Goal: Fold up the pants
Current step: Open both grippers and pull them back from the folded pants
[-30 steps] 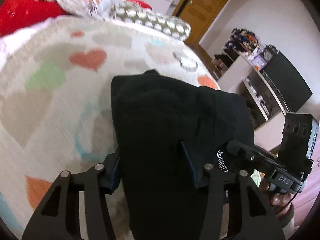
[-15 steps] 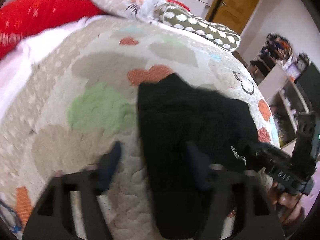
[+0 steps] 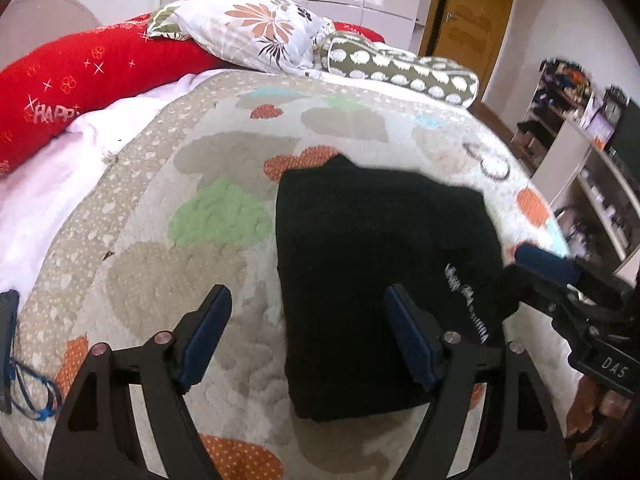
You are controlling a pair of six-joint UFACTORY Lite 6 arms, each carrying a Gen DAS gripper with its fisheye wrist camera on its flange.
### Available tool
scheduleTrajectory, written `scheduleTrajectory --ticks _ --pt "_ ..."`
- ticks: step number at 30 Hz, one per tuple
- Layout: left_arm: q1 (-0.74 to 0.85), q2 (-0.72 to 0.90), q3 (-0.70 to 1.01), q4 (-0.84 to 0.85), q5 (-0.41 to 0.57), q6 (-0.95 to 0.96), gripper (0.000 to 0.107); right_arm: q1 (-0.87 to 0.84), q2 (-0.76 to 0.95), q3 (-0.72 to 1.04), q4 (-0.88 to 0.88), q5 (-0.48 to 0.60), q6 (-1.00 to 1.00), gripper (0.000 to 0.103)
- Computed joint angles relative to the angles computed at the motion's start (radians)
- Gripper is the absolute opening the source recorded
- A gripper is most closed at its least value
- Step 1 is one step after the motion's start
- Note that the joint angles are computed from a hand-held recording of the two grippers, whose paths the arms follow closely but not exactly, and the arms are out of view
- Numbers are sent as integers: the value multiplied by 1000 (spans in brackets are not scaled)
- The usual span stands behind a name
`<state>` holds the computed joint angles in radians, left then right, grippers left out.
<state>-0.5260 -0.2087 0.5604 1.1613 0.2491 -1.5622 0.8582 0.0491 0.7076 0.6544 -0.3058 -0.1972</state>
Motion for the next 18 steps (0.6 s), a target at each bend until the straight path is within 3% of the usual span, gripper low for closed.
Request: scheduleTrajectory --ticks 5,8,15,18 --pt "11 13 -58 343 -8 -355 92 53 167 78 208 -24 -195 49" --pt "16 31 -73 476 -6 -507 97 60 200 40 116 -92 -81 49" --pt "-8 -26 -79 282 18 -332 96 74 88 -10 208 -60 -144 49" --pt "-39 -47 -82 219 58 -278 96 104 74 -25 222 -84 -136 55"
